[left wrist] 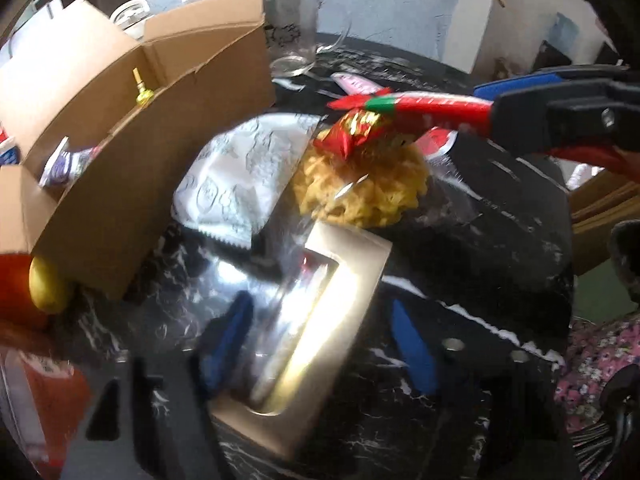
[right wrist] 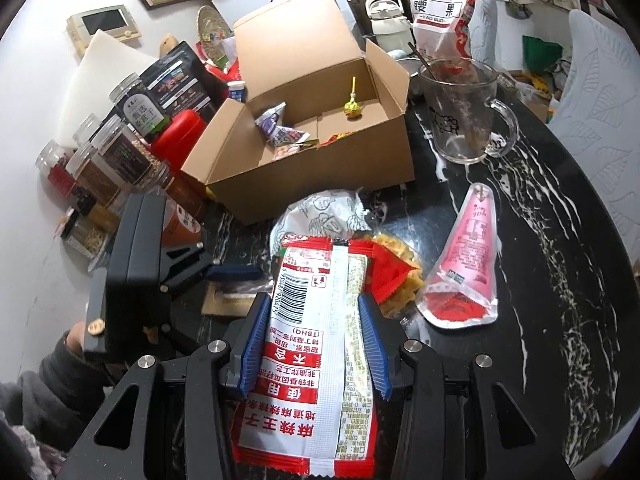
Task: Organize snacks
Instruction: 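Grasp the white-red spicy strip packet with the right gripper while the left gripper grasps the gold box, then carry the spicy strip packet and gold box with both grippers over the cardboard box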
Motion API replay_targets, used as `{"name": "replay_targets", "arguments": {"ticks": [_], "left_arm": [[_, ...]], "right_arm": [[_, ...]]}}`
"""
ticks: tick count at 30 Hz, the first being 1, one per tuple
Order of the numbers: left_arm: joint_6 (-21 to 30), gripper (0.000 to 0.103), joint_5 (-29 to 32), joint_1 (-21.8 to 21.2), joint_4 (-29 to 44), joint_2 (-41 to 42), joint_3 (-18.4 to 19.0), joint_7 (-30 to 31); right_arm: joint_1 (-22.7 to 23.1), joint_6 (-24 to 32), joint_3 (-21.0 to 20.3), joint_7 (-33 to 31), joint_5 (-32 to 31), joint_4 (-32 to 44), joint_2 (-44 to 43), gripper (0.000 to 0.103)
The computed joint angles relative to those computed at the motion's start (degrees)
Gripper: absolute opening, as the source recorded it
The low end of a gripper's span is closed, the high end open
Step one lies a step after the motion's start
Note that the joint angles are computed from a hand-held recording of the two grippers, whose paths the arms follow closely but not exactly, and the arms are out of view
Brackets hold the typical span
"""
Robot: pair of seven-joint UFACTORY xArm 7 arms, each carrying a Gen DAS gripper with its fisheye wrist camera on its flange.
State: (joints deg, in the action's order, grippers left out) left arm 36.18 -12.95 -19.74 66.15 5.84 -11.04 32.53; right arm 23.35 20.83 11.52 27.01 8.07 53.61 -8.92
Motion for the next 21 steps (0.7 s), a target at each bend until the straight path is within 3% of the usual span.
{"name": "replay_targets", "arguments": {"ticks": [2,6,21], "left_arm": [[-2.69,0.056,4.03,-1.44,-1.85,-0.55,1.04,-3.52],[-3.87,0.038,1.72,-0.49,-3.35,-1.53,0.26,-5.69],[-9.97,0.037,0.21,-1.54,-15.25,-13.33,1.08,-20.91]], "right_arm": [[0.09,-0.11,0.00,0.09,0.17,-0.43,-0.27,0.044],[-0.34,-0.44,0.58,1.78,-1.07,-1.58,-1.34,0.044],[-0.22,-2.06,1.27,5.56,-4.30,-4.41,-2.90,0.044]]}}
